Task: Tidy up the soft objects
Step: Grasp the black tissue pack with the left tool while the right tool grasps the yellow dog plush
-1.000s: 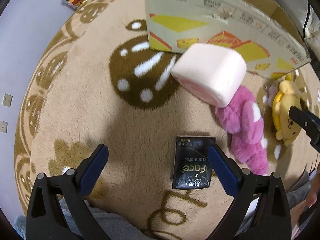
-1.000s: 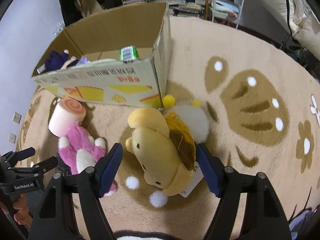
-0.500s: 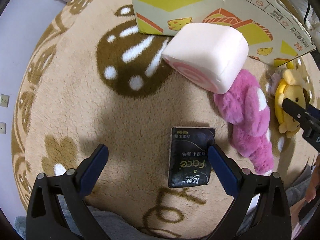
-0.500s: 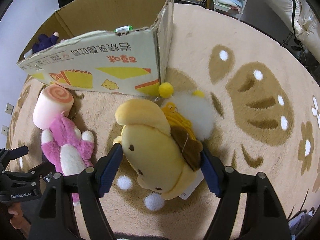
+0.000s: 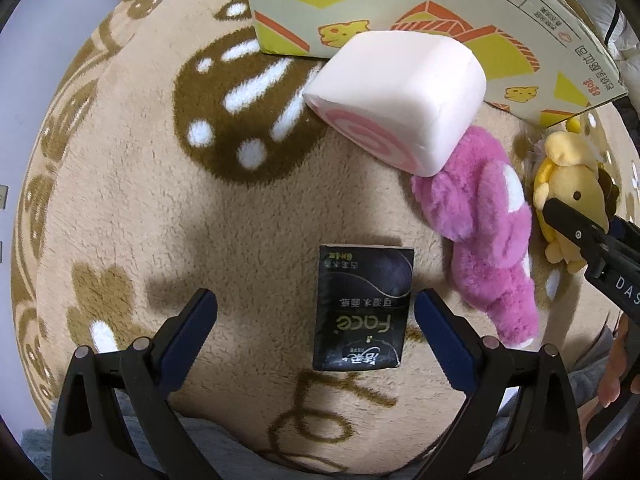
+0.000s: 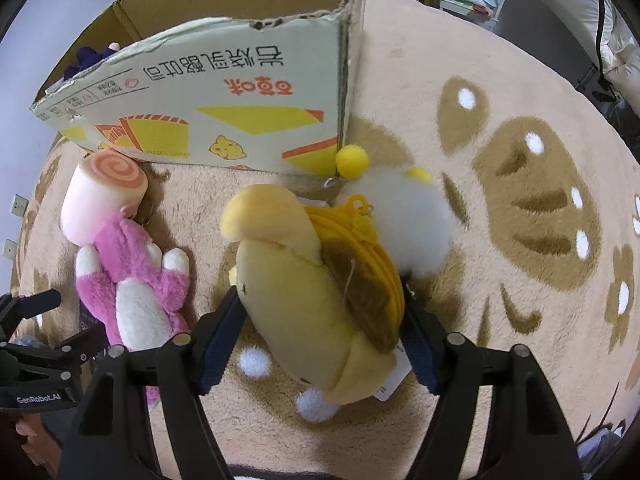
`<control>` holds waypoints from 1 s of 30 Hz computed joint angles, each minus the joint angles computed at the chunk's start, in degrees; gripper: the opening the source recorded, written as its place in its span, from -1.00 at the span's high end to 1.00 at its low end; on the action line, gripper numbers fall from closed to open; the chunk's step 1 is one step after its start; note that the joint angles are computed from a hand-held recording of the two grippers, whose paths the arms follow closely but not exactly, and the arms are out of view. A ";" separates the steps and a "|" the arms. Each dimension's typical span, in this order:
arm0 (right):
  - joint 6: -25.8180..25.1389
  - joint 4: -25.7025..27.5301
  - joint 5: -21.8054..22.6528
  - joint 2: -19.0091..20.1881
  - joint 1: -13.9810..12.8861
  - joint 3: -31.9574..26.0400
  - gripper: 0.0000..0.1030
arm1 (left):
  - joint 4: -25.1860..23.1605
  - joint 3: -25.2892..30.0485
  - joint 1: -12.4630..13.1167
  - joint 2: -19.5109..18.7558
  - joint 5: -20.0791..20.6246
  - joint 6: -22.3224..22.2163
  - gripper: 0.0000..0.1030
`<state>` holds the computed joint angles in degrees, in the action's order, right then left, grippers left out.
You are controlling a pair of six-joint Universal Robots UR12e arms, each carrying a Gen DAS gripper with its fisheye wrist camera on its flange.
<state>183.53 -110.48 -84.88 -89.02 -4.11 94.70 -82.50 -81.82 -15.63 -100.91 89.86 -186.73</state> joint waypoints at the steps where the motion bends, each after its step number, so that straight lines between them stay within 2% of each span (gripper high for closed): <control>1: 0.11 -0.12 0.06 -0.14 0.08 0.16 -0.45 | -0.01 -0.07 -0.05 0.04 0.05 -0.04 -0.88; 3: 0.12 -0.26 -0.12 -0.32 0.38 0.46 -0.44 | -0.47 -0.05 -0.21 -0.08 0.63 -0.18 -0.83; 7: -0.24 0.41 -0.38 -0.13 0.63 -0.02 -0.43 | -2.45 0.10 0.23 -0.39 -0.46 -0.66 -0.59; 12: -0.12 1.03 -0.56 -0.15 1.21 -0.19 -0.43 | -2.14 -0.33 0.19 -0.20 -0.21 -0.39 -0.08; 13: -0.07 1.13 -0.49 -0.17 1.29 -0.20 -0.43 | -1.80 -0.49 0.09 -0.14 -0.10 -0.35 0.10; 21: 0.80 2.63 1.60 -0.84 1.10 0.16 -0.43 | 1.55 -0.74 -0.20 0.36 0.26 -1.45 0.13; 22: 0.94 2.48 2.30 -1.05 0.90 0.32 -0.32 | 2.44 -0.95 -0.16 0.55 0.20 -1.80 0.13; 25: 1.19 2.22 3.07 -1.56 0.65 0.58 -0.19 | 4.69 -1.07 -0.21 0.81 0.45 -3.09 0.13; 30: 0.93 2.00 4.83 -2.26 0.43 0.87 -0.10 | 8.50 -1.66 -0.13 1.59 0.85 -4.70 0.13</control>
<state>184.45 -108.48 -80.06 -91.27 -3.69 95.56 -74.00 -83.48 -15.76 -99.32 90.71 -191.43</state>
